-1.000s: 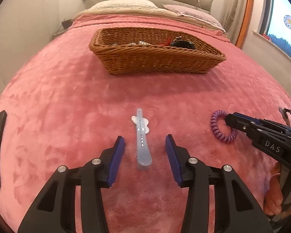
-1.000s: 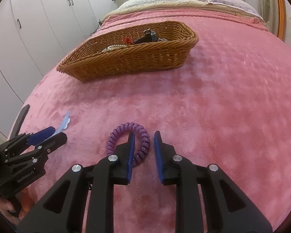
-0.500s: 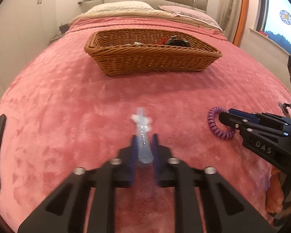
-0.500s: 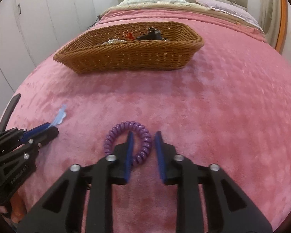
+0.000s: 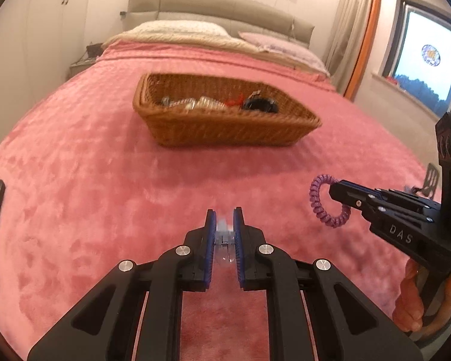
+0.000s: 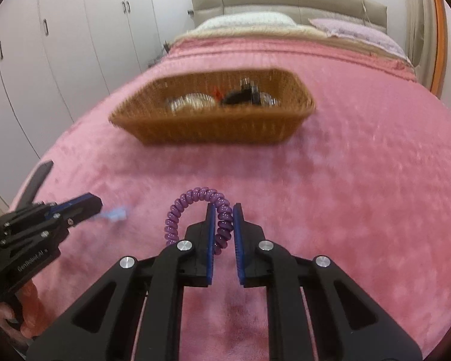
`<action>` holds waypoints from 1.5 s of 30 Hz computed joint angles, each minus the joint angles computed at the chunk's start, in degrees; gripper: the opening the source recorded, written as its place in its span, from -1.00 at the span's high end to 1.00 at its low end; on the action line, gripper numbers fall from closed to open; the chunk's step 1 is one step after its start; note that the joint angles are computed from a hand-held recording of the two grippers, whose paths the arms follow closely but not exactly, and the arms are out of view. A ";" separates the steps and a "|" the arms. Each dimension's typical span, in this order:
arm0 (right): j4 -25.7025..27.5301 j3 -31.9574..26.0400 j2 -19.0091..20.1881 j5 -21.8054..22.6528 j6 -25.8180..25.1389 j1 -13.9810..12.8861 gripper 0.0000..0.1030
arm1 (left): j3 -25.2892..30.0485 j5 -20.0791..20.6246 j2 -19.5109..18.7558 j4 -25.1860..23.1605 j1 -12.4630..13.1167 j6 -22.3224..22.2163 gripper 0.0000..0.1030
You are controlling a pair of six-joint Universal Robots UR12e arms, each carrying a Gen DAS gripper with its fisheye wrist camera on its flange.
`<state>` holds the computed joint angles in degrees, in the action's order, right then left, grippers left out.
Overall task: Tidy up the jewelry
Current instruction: 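Carry the coil bracelet and blue clip into the basket and open both tools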
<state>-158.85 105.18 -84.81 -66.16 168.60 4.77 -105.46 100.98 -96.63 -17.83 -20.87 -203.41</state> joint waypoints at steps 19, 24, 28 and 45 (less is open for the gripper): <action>-4.40 -2.43 -0.10 3.63 3.45 -1.10 0.81 | 0.34 -6.41 1.48 9.24 3.56 0.13 0.81; -7.18 -7.86 2.66 2.38 5.30 -0.21 0.81 | 5.78 -5.27 -1.27 12.07 4.10 4.32 0.81; -4.58 -14.10 6.41 2.42 6.67 0.42 0.81 | 10.76 -2.64 -5.11 12.25 4.44 8.91 0.80; 20.39 -35.05 21.11 -1.24 5.30 3.85 0.81 | 17.59 -9.26 -13.40 2.09 8.84 3.04 0.80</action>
<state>-138.46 70.14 -63.70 -67.40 173.90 8.62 -87.87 91.71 -110.03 -15.74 -12.02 -200.37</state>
